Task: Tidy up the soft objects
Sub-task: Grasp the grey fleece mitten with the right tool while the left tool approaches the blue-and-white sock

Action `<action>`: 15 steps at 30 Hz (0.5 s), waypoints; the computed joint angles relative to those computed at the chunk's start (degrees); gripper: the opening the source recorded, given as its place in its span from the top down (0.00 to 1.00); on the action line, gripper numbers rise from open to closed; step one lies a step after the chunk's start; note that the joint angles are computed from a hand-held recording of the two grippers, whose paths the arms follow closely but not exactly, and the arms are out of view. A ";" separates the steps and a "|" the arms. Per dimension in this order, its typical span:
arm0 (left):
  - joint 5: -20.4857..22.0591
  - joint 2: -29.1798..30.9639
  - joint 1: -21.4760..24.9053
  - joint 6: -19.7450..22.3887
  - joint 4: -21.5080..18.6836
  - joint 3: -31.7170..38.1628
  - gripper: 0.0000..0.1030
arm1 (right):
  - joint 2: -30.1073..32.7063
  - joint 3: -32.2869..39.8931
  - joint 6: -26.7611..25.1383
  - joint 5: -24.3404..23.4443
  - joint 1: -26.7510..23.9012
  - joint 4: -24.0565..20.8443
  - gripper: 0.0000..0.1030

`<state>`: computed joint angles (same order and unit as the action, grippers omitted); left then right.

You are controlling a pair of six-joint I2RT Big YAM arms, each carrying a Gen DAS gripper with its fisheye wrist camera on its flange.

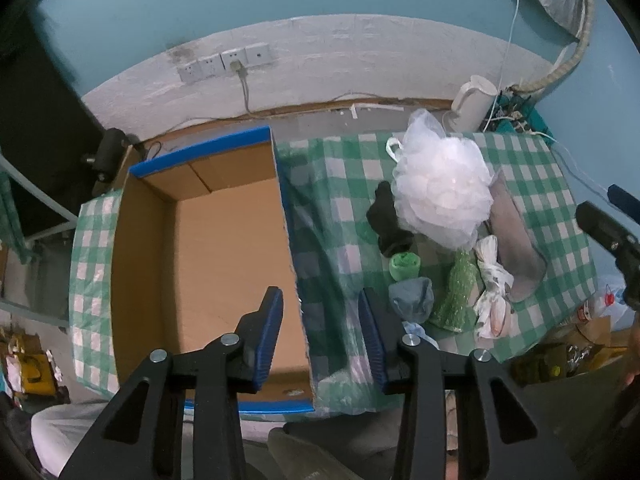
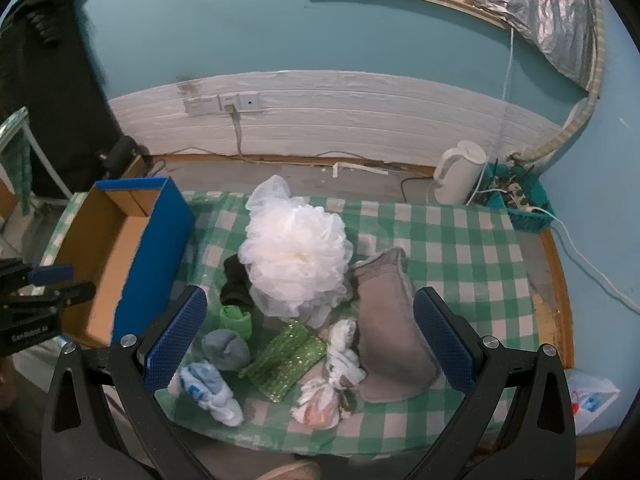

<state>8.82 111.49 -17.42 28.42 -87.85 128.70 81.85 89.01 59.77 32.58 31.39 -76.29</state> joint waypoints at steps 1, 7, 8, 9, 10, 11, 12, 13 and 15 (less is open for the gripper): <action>-0.39 0.21 -0.19 -0.22 -0.49 0.06 0.61 | -0.21 -0.26 0.09 0.14 -0.06 -0.11 0.01; -2.91 0.19 -1.53 -1.49 -0.56 -2.76 0.61 | -2.59 -3.48 0.83 -0.94 -1.30 0.09 0.01; -3.39 -0.17 -1.79 -1.66 0.10 -3.89 0.61 | -3.05 -4.13 1.04 -1.28 -1.58 0.18 0.01; -3.65 -0.59 -1.99 -1.83 0.73 -4.94 0.61 | -3.44 -4.70 1.33 -1.60 -1.89 0.23 0.01; -3.90 -1.05 -2.19 -1.92 1.47 -6.07 0.61 | -3.90 -5.39 1.74 -1.84 -2.21 0.33 0.01; -3.97 -1.43 -2.47 -1.78 2.10 -7.11 0.61 | -4.36 -6.16 2.29 -2.05 -2.47 0.36 0.01; -3.82 -1.54 -2.63 -1.40 2.10 -7.55 0.61 | -4.81 -6.97 2.67 -2.33 -2.79 0.51 0.01; -4.00 -1.74 -2.89 -1.14 2.25 -8.15 0.61 | -5.23 -7.77 3.09 -2.64 -3.08 0.46 0.01; -4.91 -2.05 -3.48 -1.42 2.30 -9.31 0.61 | -5.72 -9.02 3.63 -3.36 -3.50 0.33 0.01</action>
